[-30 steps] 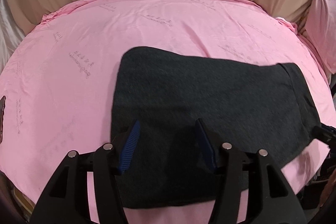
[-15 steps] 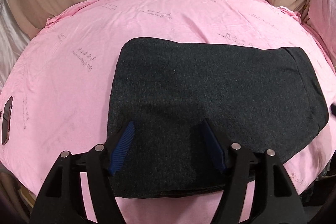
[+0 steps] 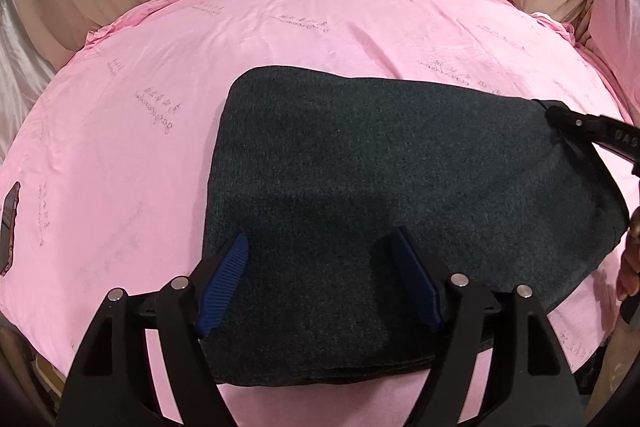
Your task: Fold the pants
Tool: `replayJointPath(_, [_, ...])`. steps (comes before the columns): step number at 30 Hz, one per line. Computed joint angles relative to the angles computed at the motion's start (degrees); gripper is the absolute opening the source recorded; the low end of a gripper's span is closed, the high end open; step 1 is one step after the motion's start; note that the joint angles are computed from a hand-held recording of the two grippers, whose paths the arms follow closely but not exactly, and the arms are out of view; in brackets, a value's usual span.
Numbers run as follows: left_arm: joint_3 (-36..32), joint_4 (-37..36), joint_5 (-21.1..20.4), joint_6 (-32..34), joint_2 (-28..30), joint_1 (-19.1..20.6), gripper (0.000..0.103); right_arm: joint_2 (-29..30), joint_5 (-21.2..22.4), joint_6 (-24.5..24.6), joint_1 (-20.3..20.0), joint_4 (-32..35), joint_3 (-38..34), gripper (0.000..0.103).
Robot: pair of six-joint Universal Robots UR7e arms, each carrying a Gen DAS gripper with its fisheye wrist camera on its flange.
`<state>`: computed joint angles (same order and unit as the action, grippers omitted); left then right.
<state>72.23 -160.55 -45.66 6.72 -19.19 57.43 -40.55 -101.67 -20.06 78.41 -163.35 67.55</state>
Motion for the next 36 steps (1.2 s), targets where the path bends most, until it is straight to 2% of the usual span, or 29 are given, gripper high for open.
replayJointPath(3, [-0.03,0.69,-0.37,-0.56,-0.31,0.06,0.074,-3.89,-0.83,-0.82,1.02,-5.00,6.48,0.017])
replayJointPath(5, [1.51,0.48,-2.95,-1.61,-2.08,0.38,0.074,-7.42,0.07,-1.29,0.95,-7.74,11.93,0.023])
replayJointPath(7, [3.91,0.56,-7.21,-3.83,-4.97,1.20,0.077,-10.83,1.06,-0.38,0.42,-8.73,16.80,0.046])
replayJointPath(8, [4.74,0.68,-8.53,-4.83,-5.97,1.53,0.078,-12.91,1.30,0.09,-0.06,-9.00,19.96,0.049])
replayJointPath(10, [6.63,0.69,-9.98,-6.34,-7.91,2.03,0.079,-15.12,1.46,0.45,-0.60,-9.43,23.80,0.049])
replayJointPath(14, [9.35,-0.11,-8.51,-7.11,-9.45,1.77,0.079,-16.29,3.21,2.47,-1.75,-9.72,27.35,0.049])
replayJointPath(16, [9.33,0.07,-7.73,-6.85,-8.98,1.47,0.079,-15.63,4.39,1.77,-1.77,-10.65,27.49,0.047])
replayJointPath(17, [9.19,0.20,-7.25,-6.70,-8.55,1.22,0.079,-15.25,4.60,1.29,-1.58,-10.92,27.27,0.044])
replayJointPath(18, [9.09,0.34,-7.06,-6.51,-8.25,1.03,0.079,-14.55,2.54,0.42,-0.73,-11.38,26.78,0.034])
replayJointPath(19, [9.08,0.00,-6.59,-6.05,-7.94,0.80,0.080,-13.27,-1.93,-1.97,0.37,-13.37,26.27,0.022])
replayJointPath(20, [9.17,-0.46,-5.71,-5.55,-7.67,0.66,0.081,-12.16,-5.26,-3.30,1.02,-14.03,25.36,0.016])
replayJointPath(21, [9.14,-0.68,-4.67,-5.20,-7.31,0.49,0.085,-11.70,-6.19,-3.15,0.62,-12.41,24.63,0.015])
replayJointPath(23, [8.88,-0.44,-4.06,-5.01,-6.79,0.58,0.086,-12.46,-2.00,-0.61,-1.40,-11.15,25.27,0.015])
replayJointPath(24, [8.69,-0.29,-4.02,-5.17,-6.58,0.70,0.087,-12.76,-1.67,-0.72,-1.56,-11.13,25.57,0.015])
replayJointPath(28, [8.54,-0.45,-3.73,-5.48,-6.35,0.78,0.089,-12.28,-5.59,-1.38,0.21,-11.33,25.05,0.021])
replayJointPath(30, [8.68,-0.70,-3.43,-5.27,-6.38,0.62,0.089,-12.97,-4.49,-0.58,0.40,-11.52,25.22,0.023])
replayJointPath(32, [8.55,-0.66,-3.31,-5.19,-6.33,0.54,0.089,-13.56,-4.84,-0.18,0.67,-13.03,25.48,0.037])
replayJointPath(33, [8.55,-0.67,-3.34,-5.19,-6.31,0.53,0.089,-13.39,-5.49,-0.30,0.94,-13.92,25.16,0.051])
replayJointPath(34, [8.48,-0.66,-3.34,-5.24,-6.26,0.54,0.089,-13.04,-6.36,-0.55,1.33,-14.64,24.59,0.054])
replayJointPath(36, [8.32,-0.38,-3.39,-5.32,-6.24,0.57,0.089,-12.50,-6.97,-1.18,2.00,-15.91,23.82,0.054])
